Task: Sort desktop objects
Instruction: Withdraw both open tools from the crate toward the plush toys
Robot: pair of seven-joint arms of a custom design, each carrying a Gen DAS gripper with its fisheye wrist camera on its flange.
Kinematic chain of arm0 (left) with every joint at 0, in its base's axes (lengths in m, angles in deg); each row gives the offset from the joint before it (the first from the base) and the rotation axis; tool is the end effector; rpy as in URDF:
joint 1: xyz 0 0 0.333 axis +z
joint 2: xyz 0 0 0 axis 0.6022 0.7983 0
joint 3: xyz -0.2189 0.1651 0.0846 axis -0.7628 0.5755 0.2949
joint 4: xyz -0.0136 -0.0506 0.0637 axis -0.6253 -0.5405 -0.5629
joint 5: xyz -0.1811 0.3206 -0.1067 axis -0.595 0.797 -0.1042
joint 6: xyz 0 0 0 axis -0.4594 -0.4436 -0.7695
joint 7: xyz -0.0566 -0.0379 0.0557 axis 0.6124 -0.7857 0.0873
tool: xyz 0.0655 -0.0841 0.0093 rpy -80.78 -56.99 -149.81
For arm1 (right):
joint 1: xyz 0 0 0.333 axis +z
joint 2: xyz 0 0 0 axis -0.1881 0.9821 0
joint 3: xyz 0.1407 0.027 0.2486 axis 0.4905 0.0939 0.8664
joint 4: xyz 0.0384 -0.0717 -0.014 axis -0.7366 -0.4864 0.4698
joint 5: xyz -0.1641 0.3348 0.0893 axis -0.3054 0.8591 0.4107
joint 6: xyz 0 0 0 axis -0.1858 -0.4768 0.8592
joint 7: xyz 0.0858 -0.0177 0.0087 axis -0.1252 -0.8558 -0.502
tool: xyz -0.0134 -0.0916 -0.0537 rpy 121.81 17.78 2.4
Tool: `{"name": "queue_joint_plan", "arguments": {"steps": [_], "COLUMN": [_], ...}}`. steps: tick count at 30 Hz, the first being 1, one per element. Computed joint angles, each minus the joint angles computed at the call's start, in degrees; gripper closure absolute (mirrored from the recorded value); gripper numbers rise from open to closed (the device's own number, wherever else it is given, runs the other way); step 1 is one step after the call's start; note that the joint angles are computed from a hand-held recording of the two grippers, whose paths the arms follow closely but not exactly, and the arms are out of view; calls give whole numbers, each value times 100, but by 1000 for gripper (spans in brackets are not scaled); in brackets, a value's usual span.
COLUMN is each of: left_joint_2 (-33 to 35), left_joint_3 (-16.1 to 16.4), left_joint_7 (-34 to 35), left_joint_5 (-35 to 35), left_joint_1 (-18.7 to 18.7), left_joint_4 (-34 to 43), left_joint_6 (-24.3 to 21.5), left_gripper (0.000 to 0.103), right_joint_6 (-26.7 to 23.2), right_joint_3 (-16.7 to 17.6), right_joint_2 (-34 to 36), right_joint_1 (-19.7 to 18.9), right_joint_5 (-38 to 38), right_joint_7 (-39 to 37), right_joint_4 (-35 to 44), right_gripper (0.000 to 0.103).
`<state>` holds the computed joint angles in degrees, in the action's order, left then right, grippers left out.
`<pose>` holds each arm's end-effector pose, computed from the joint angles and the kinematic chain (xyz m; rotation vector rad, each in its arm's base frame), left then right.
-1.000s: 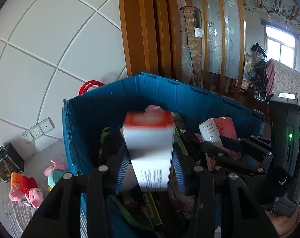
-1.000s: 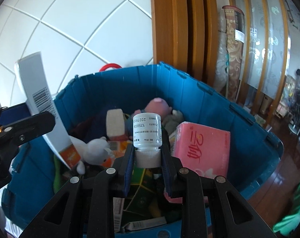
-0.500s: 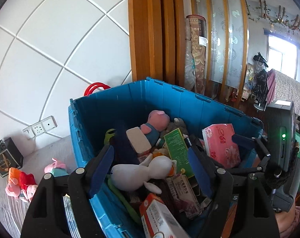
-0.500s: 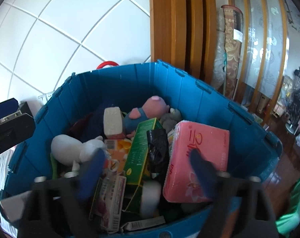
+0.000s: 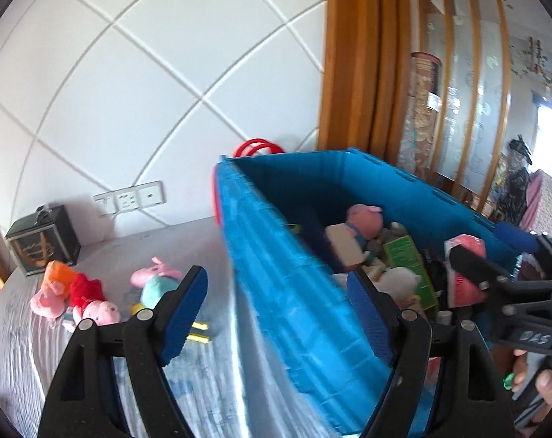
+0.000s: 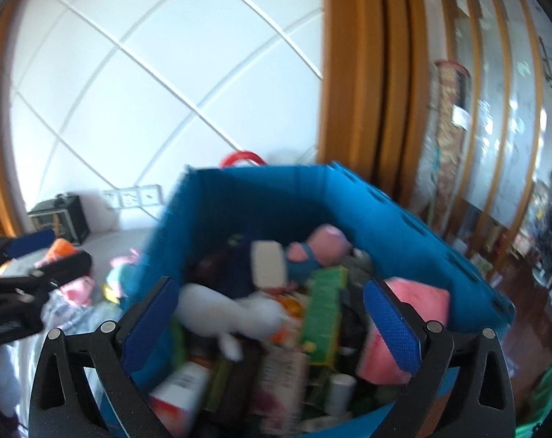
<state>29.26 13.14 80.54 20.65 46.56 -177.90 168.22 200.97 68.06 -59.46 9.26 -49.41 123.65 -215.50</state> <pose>0.3786 -0.1217 0.5703 -1.6872 1.4830 -0.9238 0.4176 0.1476 0.5837 -1.7636 1.2183 -0.7972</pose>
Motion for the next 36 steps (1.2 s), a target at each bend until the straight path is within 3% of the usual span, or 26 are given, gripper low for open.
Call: {"name": "queue_joint_plan", "arguments": {"steps": [8,12,17,21,24,30,36], "left_joint_2": [-1048,-1454,-1486,-1122,-702,557,2220], "left_joint_3": [899,1349,1829,2158,2346,2499,2697], "left_joint_7": [572,1095,1733,2263,2613,3137,3483], "left_joint_5": [-187,-257,-397,-505,-636,-881,-1114], "left_joint_1": [246,633,1302,1888,2156,2484,2453], "left_joint_4": [-1024,-1434,-1727,-1737,-1656,-1205,-367], "left_joint_6": [-254,-456,-578,-522,-367,-26,232], "left_gripper": [25,24,25,24,24,24,25], "right_joint_6": [141,-26,-457,-894,-1190,-2156,-3158], "right_joint_3": [414,587,849,1291,1423,1609,1448], "right_joint_2": [264,847,1835,2743,3382,4862,6425], "right_joint_1": [714,1152,1479,1399,1402,1545,1983], "right_joint_5": [66,160,451,288,-32,118,44], "right_joint_7": [101,108,17,274,594,628,730], "right_joint_4": [407,923,1803,2649,3242,4788,6735], "right_gripper": [0,0,0,0,0,0,0]}}
